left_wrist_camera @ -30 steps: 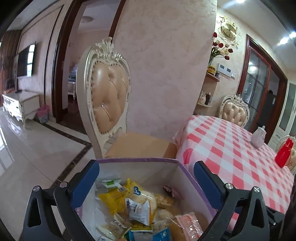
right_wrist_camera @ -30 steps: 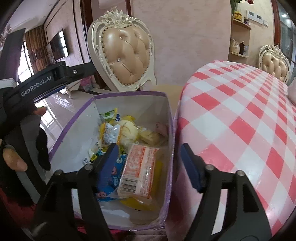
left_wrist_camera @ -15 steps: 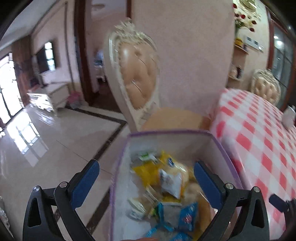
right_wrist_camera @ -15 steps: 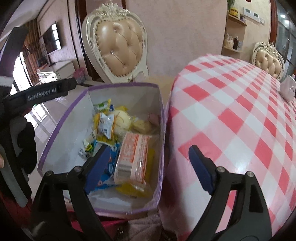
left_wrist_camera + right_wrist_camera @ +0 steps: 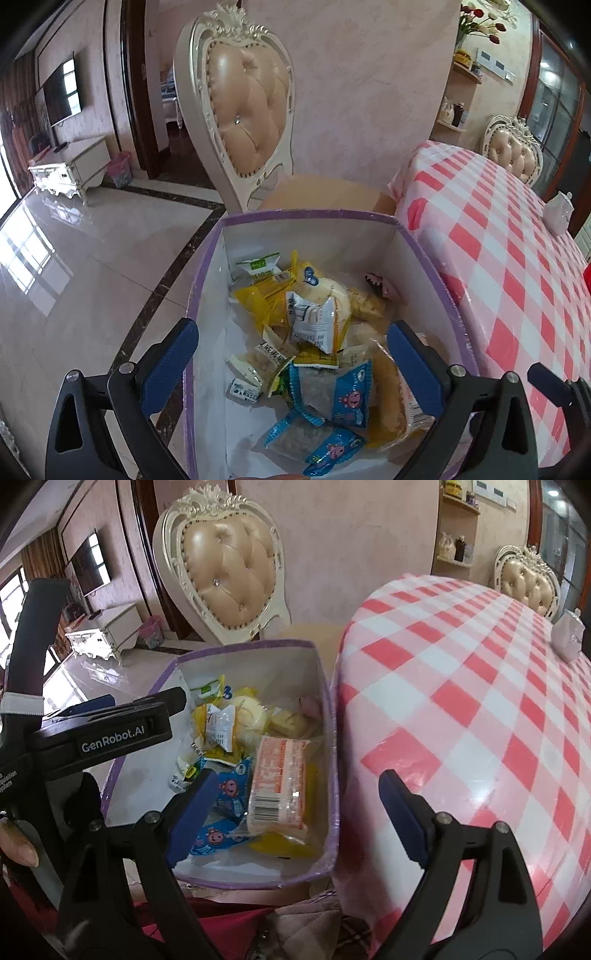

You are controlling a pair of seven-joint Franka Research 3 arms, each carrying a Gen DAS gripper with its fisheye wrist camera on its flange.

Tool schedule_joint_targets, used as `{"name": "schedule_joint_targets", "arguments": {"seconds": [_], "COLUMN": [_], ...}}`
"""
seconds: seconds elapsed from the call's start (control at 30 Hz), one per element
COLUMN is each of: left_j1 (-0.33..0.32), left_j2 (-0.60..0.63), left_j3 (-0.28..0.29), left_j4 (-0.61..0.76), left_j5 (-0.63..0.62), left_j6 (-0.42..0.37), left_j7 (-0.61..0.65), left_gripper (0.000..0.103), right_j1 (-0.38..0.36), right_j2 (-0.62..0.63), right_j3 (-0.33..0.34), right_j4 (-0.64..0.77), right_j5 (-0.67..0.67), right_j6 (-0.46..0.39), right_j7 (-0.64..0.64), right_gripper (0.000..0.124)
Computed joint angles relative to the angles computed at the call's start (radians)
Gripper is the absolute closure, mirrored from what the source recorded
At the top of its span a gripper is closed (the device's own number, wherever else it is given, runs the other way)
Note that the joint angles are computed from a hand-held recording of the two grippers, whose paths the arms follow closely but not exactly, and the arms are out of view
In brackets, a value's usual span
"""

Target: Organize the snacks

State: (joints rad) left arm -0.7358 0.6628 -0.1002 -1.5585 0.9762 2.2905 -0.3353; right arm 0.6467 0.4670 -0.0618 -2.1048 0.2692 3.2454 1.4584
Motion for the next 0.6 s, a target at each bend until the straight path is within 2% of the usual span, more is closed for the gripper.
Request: {"name": "schedule_joint_targets", "arguments": {"seconds": [0.2,0.6], "left_j1": [0.03,0.042], "left_j2": [0.001,0.015], "left_j3": [-0.003,0.004], "left_j4": [-0.031,-0.033], "left_j5": [-0.026,-0.068], "left_j6": [0.05,0.085], "left_j7": [-0.007,0.03], "left_gripper": [0.0,0.0], "right_j1": [0.085,0.068], "right_j2": [0.057,0.101], "right_j3": [-0.078,-0.064], "right_j4": [0.068,0.12], "right_j5": [-0.04,-0.139], "right_j6": [-0.086,-0.137], "right_j7": [0.045,0.128], "right_gripper": [0.034,0.034]}}
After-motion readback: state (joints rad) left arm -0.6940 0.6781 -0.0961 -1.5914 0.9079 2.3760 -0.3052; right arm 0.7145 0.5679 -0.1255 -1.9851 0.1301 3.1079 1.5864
